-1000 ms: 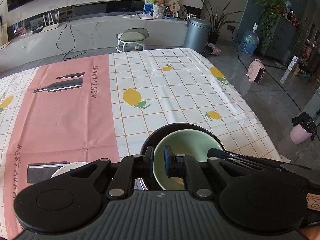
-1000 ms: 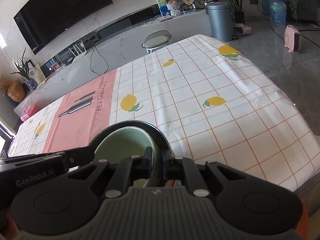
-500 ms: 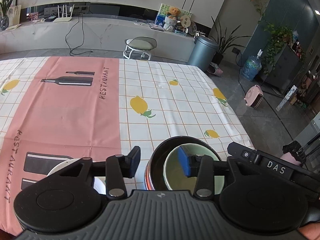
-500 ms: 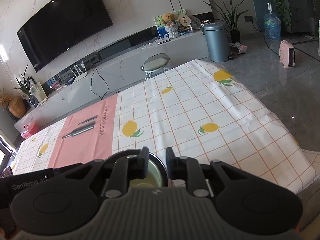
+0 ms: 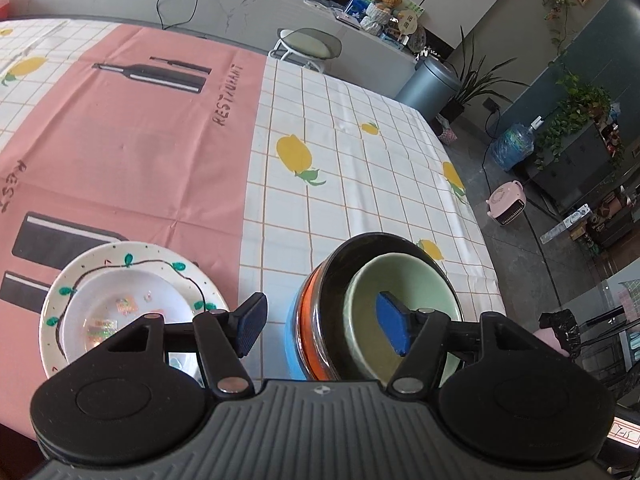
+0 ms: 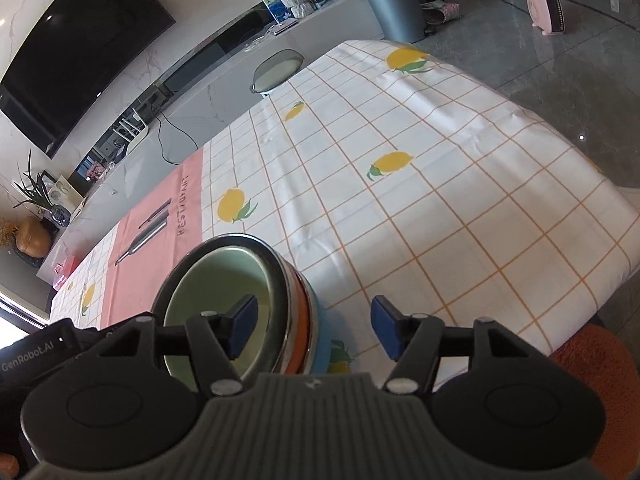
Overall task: Organize plates and bowls
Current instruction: 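Grip the rim of the nested bowl stack with the left gripper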
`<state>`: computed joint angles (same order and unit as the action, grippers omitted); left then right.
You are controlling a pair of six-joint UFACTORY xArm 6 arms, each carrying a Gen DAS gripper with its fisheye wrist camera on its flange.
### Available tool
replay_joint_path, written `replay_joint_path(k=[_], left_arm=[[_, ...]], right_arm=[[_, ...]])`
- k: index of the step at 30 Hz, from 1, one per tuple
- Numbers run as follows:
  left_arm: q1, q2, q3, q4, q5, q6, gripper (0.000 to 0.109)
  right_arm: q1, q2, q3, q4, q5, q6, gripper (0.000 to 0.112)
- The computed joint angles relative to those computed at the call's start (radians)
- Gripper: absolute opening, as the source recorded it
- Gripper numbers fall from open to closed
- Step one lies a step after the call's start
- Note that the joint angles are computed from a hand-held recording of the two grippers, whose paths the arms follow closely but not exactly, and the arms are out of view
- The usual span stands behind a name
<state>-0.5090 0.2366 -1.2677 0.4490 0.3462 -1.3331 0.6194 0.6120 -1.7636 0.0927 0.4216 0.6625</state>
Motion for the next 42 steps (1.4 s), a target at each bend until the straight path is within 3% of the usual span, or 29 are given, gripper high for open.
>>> replay_joint_path(k=[16,18,21,23,37,42], left_arm=[[-0.01,0.066,-0.002,-0.226,-0.042,0.156,0.072],[-0.011,0.073,-0.005,-0.251,-0.049,0.183,0.071],[-0.014,0.085,-0.008,-0.313,-0.071,0.241,0.064],[-0.016,0.091,-0.016,-0.316,-0.067,0.25,0.061],[-0.016,0.088,-0.008,-0.364,-0.073,0.293,0.058],[-0.012,0.056,0.025,-0.319,-0.07,0.257,0.058]], right_arm=[[0.005,0.06,-0.053,0.163,0.05,-0.082,0.066],[0.005,0.069,-0.062,0.186,0.047,-0.095,0.064],[0.009,0.076,-0.065,0.242,0.022,-0.148,0.047],[0.009,0.085,-0.084,0.224,0.032,-0.137,0.043],[0.008,0.101,-0.118,0.191,0.07,-0.105,0.039],[0.014,0.105,-0.139,0.156,0.103,-0.083,0.037]])
